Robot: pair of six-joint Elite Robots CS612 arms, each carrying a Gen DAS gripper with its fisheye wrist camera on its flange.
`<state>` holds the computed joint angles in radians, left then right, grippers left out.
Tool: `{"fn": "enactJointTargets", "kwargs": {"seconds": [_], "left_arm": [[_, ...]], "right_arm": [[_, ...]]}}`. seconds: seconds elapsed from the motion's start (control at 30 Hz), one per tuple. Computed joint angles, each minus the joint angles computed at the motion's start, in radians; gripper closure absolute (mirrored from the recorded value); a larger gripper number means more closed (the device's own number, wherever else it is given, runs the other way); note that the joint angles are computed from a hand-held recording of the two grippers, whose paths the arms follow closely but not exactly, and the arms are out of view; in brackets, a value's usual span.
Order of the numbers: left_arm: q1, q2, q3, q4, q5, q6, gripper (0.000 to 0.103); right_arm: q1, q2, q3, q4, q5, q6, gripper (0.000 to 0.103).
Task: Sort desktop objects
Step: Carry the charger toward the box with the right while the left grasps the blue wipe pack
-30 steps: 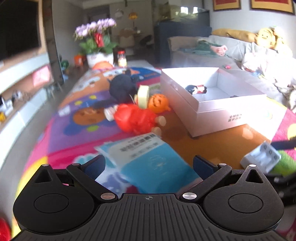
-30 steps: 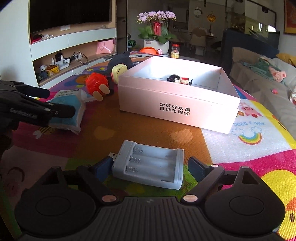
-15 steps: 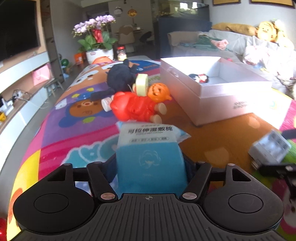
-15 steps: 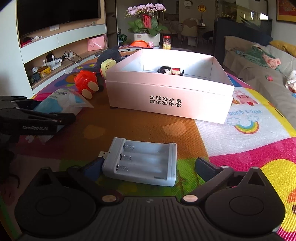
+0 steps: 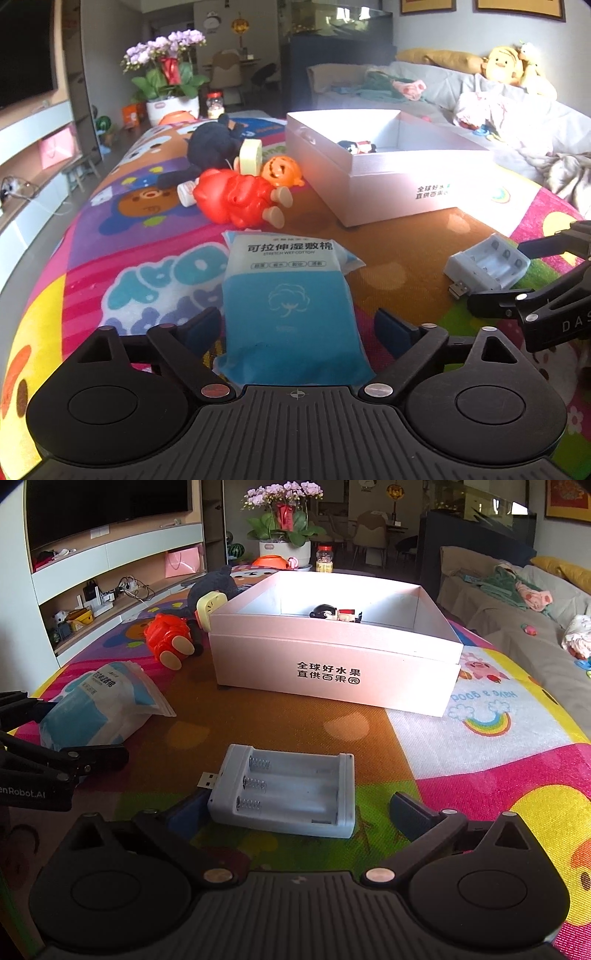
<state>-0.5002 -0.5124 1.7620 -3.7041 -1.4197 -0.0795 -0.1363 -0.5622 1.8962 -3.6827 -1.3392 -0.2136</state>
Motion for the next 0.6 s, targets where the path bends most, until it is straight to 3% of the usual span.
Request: {"fn": "enactJointTargets", "kwargs": {"seconds": [0.2, 0.27, 0.33, 0.6], "left_arm": [[-0.003, 0.002, -0.012, 0.009, 0.020, -0.003, 0.010], [-0.004, 0.005, -0.020, 0.016, 0.027, -0.004, 0.016], [-0.007, 0.007, -0.026, 0.026, 0.039, 0.000, 0.031], [-0.011, 0.010, -0.022, 0.008, 0.045, 0.016, 0.034]], "right_arm": [[0.003, 0.001, 0.002, -0.010, -0.010, 0.001, 0.000], [0.003, 0.001, 0.002, -0.010, -0.010, -0.001, 0.000], [0.003, 0.001, 0.002, -0.009, -0.012, -0.003, 0.000], [0.006, 0.000, -0.004, 0.000, -0.009, 0.001, 0.000]]}}
